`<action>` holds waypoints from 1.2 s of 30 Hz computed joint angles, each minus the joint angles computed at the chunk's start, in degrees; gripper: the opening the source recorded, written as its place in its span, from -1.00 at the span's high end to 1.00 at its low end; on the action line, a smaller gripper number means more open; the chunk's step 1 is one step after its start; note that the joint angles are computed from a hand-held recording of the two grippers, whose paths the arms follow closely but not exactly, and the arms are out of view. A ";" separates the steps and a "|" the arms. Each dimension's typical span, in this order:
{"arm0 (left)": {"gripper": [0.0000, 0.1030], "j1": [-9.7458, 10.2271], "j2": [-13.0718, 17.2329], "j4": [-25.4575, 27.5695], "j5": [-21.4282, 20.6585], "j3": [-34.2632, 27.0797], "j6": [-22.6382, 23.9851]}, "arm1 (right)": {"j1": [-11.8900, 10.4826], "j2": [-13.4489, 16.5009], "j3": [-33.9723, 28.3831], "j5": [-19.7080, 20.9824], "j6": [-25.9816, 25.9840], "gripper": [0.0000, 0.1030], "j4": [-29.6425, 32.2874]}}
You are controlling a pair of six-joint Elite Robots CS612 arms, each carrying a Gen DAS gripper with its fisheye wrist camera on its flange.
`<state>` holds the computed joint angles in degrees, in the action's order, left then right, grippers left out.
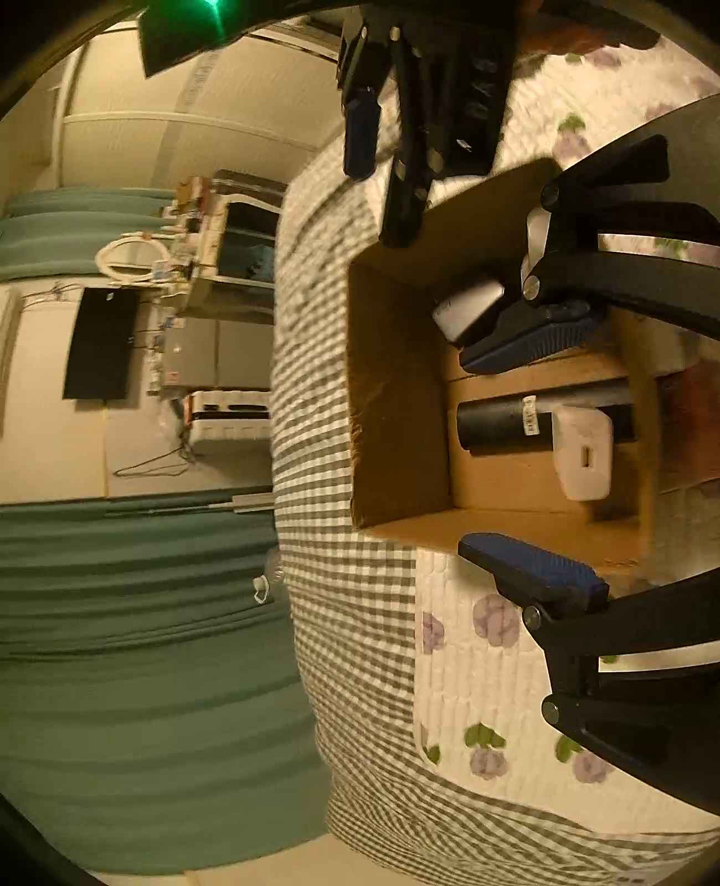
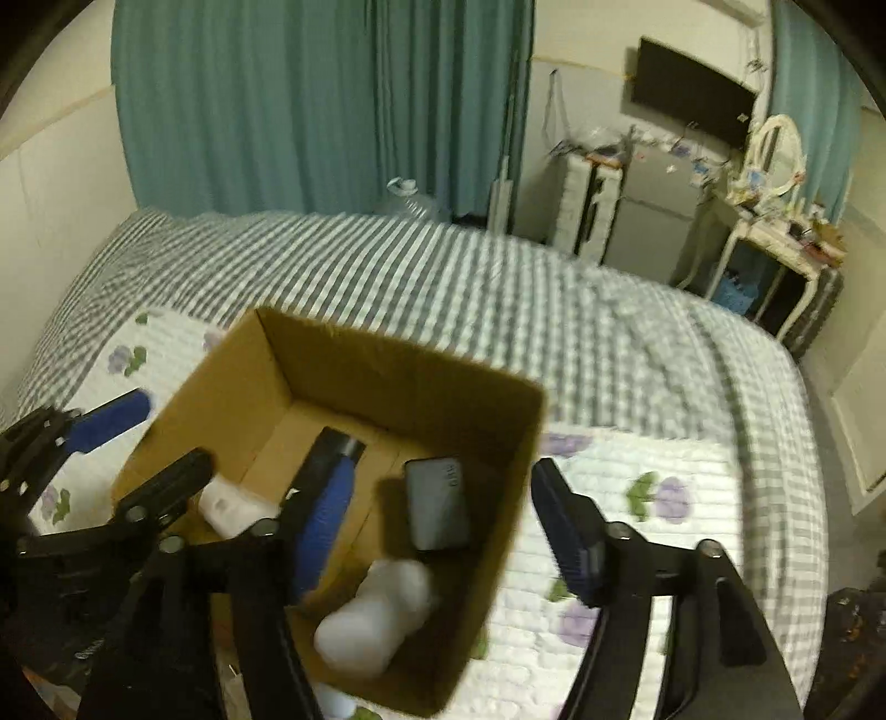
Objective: Organize rigid objects
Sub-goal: 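Place the charger and white cylinder into the box and open both tools, then grasp the blue earbud case with the left tool while the right tool grasps the white adapter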
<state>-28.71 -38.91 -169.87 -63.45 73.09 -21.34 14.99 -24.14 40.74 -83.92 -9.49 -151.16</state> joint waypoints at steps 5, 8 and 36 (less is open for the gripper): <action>-0.30 -1.24 -3.61 -1.27 3.08 4.50 -1.00 | -0.40 -7.21 11.70 -0.40 0.52 -0.69 -8.41; -0.42 -2.44 -5.98 -3.47 6.08 7.95 -2.32 | -0.45 -10.80 17.84 -0.79 1.09 -0.82 -12.66; -0.47 -1.84 -6.31 8.38 2.98 14.38 -16.59 | 2.70 -5.82 23.05 3.62 5.21 -0.98 -6.30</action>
